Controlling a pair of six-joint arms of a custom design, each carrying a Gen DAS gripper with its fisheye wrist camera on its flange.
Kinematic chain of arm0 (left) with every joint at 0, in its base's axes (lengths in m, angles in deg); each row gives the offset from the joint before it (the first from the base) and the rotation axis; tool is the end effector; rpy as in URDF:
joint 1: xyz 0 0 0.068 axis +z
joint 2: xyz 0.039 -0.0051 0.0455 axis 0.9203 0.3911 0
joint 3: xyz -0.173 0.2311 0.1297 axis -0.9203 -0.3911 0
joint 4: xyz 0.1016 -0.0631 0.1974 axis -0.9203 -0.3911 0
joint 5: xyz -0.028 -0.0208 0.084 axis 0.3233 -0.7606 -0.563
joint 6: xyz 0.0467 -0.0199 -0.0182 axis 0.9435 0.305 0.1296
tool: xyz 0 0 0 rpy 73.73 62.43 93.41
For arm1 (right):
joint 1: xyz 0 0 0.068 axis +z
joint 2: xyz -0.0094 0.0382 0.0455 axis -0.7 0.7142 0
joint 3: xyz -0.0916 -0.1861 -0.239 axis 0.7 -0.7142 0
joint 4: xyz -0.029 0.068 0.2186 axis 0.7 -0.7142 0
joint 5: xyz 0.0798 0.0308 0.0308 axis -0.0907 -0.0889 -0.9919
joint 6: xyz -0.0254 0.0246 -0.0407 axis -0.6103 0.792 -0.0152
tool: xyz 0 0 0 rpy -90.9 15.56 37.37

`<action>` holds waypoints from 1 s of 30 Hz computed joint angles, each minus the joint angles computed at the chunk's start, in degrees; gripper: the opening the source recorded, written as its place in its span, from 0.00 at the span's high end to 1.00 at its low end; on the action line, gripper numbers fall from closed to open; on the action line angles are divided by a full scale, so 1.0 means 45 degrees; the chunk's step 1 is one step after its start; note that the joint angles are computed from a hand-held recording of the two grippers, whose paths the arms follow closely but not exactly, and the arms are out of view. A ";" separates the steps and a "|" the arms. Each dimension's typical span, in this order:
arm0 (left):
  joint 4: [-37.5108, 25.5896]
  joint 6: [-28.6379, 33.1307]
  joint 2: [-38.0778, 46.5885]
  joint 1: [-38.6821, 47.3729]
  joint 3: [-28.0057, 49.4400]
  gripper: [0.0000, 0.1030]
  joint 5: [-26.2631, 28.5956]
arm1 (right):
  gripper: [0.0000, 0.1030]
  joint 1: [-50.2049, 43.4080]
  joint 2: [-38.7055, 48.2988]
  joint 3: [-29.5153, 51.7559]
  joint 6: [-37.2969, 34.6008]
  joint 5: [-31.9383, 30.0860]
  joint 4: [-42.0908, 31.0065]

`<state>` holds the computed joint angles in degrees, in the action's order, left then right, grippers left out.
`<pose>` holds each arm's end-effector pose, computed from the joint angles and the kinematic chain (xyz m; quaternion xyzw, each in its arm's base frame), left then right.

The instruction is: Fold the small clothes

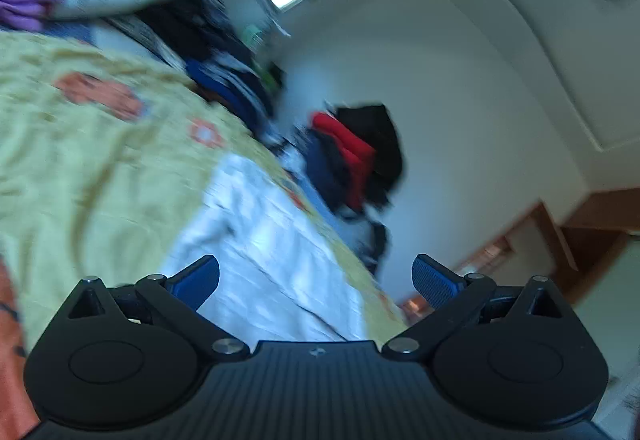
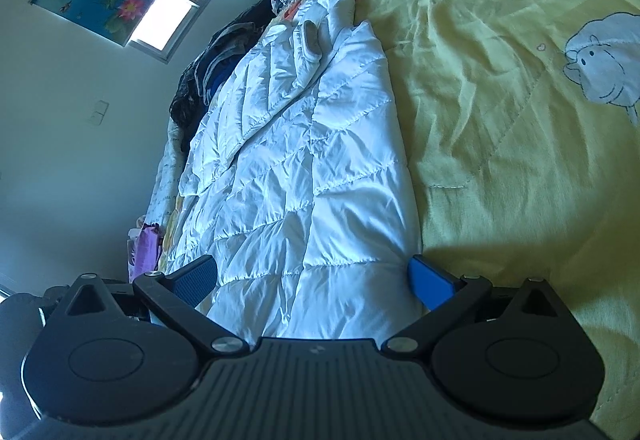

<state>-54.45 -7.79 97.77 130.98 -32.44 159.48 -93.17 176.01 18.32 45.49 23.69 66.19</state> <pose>0.1291 0.1851 0.1084 -0.1449 0.7460 -0.4537 0.4654 0.1831 -0.1622 0.0621 0.1324 0.8566 0.4096 0.2846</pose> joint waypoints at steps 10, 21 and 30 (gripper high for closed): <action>0.6636 -0.2763 -0.3928 -0.2918 -0.2163 0.00 -0.7612 | 0.02 -0.0150 0.0207 -0.0053 -0.0368 -0.0267 0.0004; 0.6880 -0.7431 0.1052 -0.3392 0.0224 0.00 -0.5742 | 0.02 0.0265 -0.0224 0.0191 0.0055 0.0340 -0.0453; 0.7346 -0.8065 0.1312 -0.4638 -0.0158 0.02 -0.5524 | 0.01 0.0912 -0.1041 -0.0114 -0.0241 0.1353 -0.0408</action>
